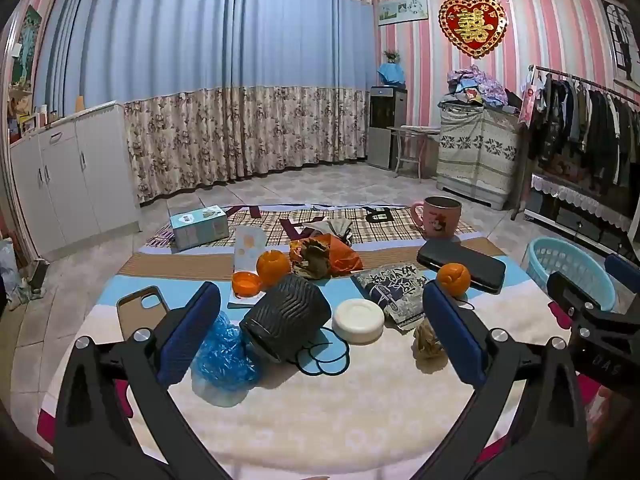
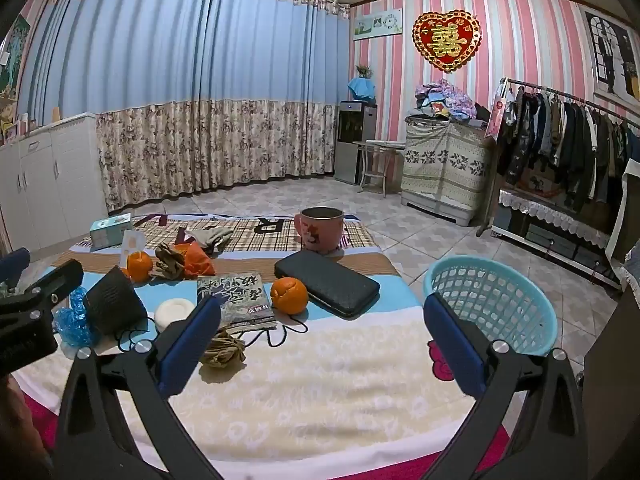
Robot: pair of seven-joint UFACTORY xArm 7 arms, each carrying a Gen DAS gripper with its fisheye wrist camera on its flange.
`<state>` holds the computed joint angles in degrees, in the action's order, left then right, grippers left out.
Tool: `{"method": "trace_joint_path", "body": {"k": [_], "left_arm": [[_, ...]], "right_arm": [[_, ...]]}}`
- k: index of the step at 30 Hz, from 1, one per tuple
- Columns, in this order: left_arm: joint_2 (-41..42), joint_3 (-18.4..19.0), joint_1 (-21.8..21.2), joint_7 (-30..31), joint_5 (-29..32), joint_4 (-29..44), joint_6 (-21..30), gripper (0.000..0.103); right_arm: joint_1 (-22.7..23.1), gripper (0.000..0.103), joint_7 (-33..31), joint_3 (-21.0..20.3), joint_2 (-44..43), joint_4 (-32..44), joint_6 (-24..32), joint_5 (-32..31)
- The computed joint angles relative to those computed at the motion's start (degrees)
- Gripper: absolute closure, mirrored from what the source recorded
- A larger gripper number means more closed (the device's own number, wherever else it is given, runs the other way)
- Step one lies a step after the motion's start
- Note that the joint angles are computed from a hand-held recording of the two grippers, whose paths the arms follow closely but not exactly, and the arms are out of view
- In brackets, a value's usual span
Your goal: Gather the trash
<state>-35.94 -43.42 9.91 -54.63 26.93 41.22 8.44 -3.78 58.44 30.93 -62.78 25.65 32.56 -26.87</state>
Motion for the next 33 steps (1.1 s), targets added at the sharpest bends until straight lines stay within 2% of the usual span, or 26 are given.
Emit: {"method": "trace_joint_path", "body": {"k": [9, 14, 17, 19, 33], "left_arm": [[0.03, -0.3, -0.04, -0.2, 0.28, 0.32, 0.45, 0.005], [0.43, 0.61, -0.17, 0.2, 0.45, 0.58, 0.35, 0.005], [-0.09, 1.88, -1.74, 0.82, 0.13, 0.29, 1.19, 0.005], [-0.05, 0.92, -0.82, 0.11, 0.44, 0.34, 0.83, 0.005], [0.21, 0.82, -0.69, -0.24, 0.73, 0.39, 0.75, 0.005]], "right_arm": [[0.32, 0.004, 0.05, -0.42, 0.22, 0.02, 0.06, 0.09], [0.25, 0.004, 0.15, -0.39, 0.25, 0.08, 0.1, 0.09], [0.32, 0.004, 0.11, -0.59, -0.03, -0.1, -0.02, 0.07], [0.24, 0.004, 0.14, -0.54, -0.02, -0.15, -0.11, 0.07], [0.05, 0.004, -0.31, -0.78, 0.06, 0.04, -0.16, 0.3]]}}
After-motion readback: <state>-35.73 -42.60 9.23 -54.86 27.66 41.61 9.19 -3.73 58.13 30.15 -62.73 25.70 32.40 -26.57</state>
